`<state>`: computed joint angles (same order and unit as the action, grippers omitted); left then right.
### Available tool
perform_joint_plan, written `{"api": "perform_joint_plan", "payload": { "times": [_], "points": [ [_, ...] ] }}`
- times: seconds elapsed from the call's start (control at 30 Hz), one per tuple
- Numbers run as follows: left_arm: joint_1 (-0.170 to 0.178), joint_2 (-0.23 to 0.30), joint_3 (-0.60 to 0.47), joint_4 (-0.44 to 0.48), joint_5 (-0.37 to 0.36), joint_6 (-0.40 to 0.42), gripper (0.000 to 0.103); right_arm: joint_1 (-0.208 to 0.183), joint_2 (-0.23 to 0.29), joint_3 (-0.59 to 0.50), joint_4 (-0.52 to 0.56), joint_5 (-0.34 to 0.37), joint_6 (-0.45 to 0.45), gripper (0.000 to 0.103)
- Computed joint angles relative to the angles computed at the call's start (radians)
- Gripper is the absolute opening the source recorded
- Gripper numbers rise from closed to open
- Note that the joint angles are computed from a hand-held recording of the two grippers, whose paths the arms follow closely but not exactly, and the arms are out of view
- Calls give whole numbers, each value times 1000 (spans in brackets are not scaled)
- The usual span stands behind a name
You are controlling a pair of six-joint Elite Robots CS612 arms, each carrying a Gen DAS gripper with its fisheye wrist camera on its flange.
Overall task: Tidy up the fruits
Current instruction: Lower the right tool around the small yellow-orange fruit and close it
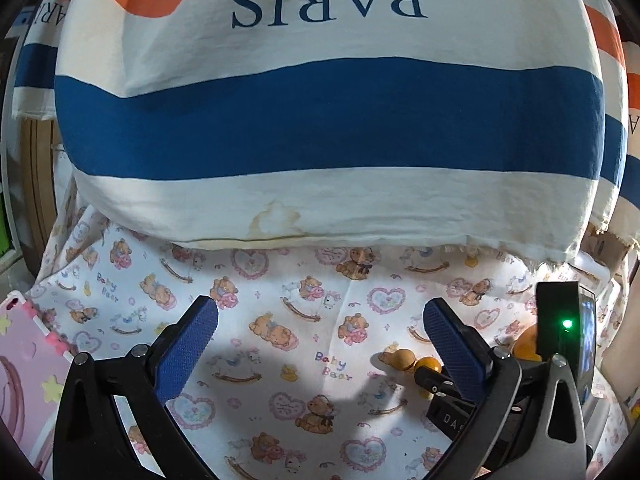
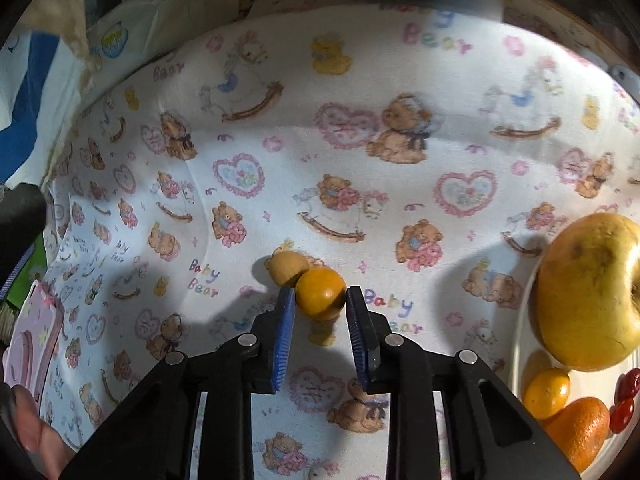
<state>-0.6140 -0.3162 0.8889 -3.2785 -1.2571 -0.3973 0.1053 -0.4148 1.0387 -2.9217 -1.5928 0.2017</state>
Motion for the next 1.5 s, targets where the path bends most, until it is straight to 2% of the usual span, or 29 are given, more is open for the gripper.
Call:
{"api": "perform_joint_plan", "payload": {
  "times": [0.07,0.17,0.3,0.43,0.47,0.57,0.67,0.93,1.1,1.17,1.33,1.5],
  "points": [
    [0,2,-2,-3,3,1,102,-3,-13,28,-36,-3,-5,26],
    [0,0,1,-7,-3,3,102,-8,-29,65,-96,-3,1,14],
    [0,-1,4,-9,-13,8,102,-25,-56,119,-149,26,23,12],
    [-4,2,-1,-3,-9,15,102,-36,-70,141,-151,70,-34,12],
    [-4,2,-2,-1,-8,14,102,-38,-69,136,-141,74,-33,14],
    [-6,3,-2,-2,2,13,102,-45,-60,111,-104,94,15,28],
    [-8,5,-5,2,34,17,102,-39,-41,69,-60,56,35,28],
    [6,5,-10,44,23,-50,102,-28,-7,-2,12,-29,48,28],
    [6,6,-11,43,25,-50,102,-21,19,-57,87,-86,63,28],
    [5,4,-9,40,22,-43,102,-21,26,-65,103,-86,72,28],
    [3,7,-12,34,17,-12,102,-14,16,-32,32,-111,57,28],
    [2,10,-21,37,6,0,102,-6,-24,50,-72,-126,-11,28]
  ]
}}
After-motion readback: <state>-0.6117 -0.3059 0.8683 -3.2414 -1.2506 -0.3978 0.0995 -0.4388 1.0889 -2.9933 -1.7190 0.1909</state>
